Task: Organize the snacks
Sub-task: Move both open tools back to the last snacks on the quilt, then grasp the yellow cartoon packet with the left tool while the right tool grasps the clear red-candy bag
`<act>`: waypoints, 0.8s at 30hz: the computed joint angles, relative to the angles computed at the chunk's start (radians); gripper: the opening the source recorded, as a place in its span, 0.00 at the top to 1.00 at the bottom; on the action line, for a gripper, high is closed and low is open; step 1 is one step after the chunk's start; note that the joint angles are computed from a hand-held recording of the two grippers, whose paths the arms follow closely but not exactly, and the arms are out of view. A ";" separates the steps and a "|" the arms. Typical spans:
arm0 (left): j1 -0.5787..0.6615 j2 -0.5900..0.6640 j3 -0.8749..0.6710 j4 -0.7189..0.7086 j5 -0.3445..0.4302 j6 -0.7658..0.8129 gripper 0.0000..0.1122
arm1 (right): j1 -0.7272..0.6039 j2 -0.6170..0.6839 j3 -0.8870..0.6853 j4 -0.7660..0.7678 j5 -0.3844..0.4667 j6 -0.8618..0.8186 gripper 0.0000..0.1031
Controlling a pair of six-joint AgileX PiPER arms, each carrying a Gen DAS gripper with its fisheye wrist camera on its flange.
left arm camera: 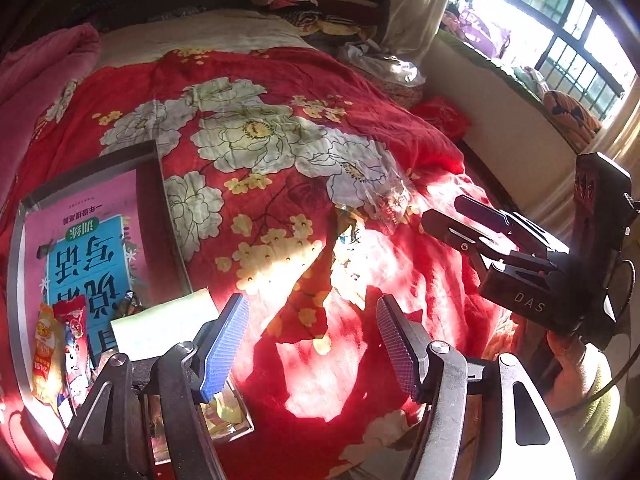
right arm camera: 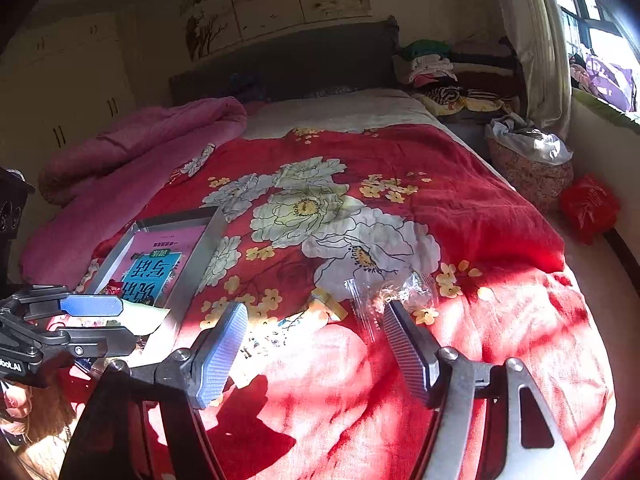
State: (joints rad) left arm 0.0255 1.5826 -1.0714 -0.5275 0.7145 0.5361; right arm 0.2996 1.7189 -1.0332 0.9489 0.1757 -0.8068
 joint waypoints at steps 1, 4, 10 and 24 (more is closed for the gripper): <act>-0.029 0.019 -0.014 0.022 -0.010 -0.026 0.39 | -0.017 0.012 -0.011 -0.031 0.006 0.032 0.32; -0.093 0.085 -0.063 0.072 -0.030 -0.090 0.39 | -0.061 0.066 -0.059 -0.112 0.036 0.122 0.32; -0.144 0.227 -0.186 0.112 -0.022 -0.158 0.39 | -0.093 0.209 -0.188 -0.273 0.110 0.301 0.32; -0.169 0.406 -0.339 0.110 0.016 -0.209 0.53 | -0.076 0.401 -0.396 -0.470 0.171 0.416 0.32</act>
